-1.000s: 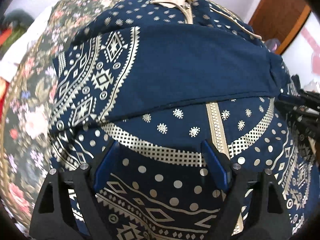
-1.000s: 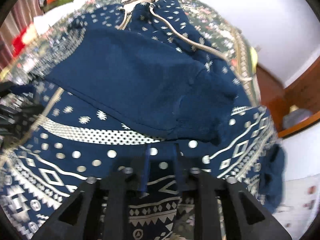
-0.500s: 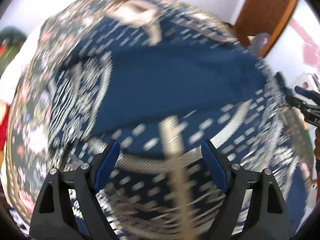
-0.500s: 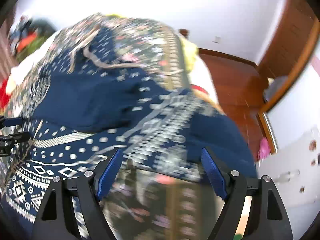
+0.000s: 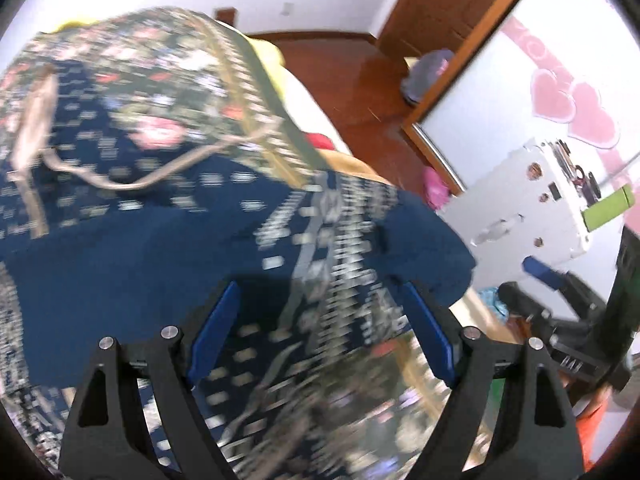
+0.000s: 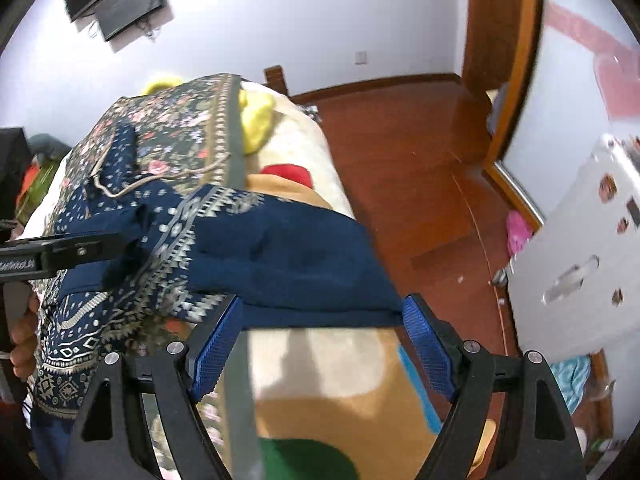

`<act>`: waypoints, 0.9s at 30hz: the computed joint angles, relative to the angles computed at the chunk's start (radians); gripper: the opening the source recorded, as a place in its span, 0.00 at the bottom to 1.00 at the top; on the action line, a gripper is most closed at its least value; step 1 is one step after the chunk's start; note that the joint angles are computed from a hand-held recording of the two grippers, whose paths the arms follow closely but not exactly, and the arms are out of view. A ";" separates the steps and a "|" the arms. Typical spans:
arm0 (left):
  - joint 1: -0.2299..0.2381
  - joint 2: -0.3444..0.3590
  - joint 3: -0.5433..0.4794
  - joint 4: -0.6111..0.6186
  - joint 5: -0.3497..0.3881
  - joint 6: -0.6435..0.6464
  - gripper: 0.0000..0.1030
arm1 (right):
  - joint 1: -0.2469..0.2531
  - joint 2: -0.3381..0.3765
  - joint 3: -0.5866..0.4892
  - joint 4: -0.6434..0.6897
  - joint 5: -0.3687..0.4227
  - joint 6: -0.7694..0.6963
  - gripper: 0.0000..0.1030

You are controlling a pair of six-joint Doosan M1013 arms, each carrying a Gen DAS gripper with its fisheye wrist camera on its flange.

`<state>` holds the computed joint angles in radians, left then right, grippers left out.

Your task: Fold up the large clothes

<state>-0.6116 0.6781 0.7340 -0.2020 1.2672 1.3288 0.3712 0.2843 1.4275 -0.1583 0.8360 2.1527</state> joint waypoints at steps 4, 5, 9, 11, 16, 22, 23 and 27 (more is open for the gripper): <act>-0.010 0.085 -0.117 -0.052 0.094 -0.007 0.79 | -0.021 -0.009 0.029 0.049 -0.022 -0.001 0.78; -0.015 0.105 -0.146 -0.055 0.117 -0.019 0.77 | -0.026 -0.013 0.037 0.064 -0.028 -0.004 0.78; -0.034 0.134 -0.186 0.001 0.106 -0.038 0.76 | -0.041 -0.018 0.054 0.110 -0.055 -0.020 0.78; -0.039 0.149 -0.211 0.000 0.100 -0.027 0.74 | -0.045 -0.016 0.055 0.124 -0.060 -0.027 0.78; -0.054 0.214 -0.319 0.043 0.148 -0.014 0.24 | -0.051 -0.014 0.055 0.155 -0.065 -0.039 0.78; -0.072 0.182 -0.288 0.114 0.114 0.058 0.03 | -0.052 -0.020 0.055 0.149 -0.067 -0.042 0.78; -0.073 0.161 -0.270 0.119 0.089 0.080 0.03 | -0.051 -0.018 0.049 0.136 -0.061 -0.037 0.78; -0.075 0.076 -0.201 0.194 -0.017 0.109 0.03 | -0.051 -0.016 0.031 0.120 -0.063 -0.025 0.78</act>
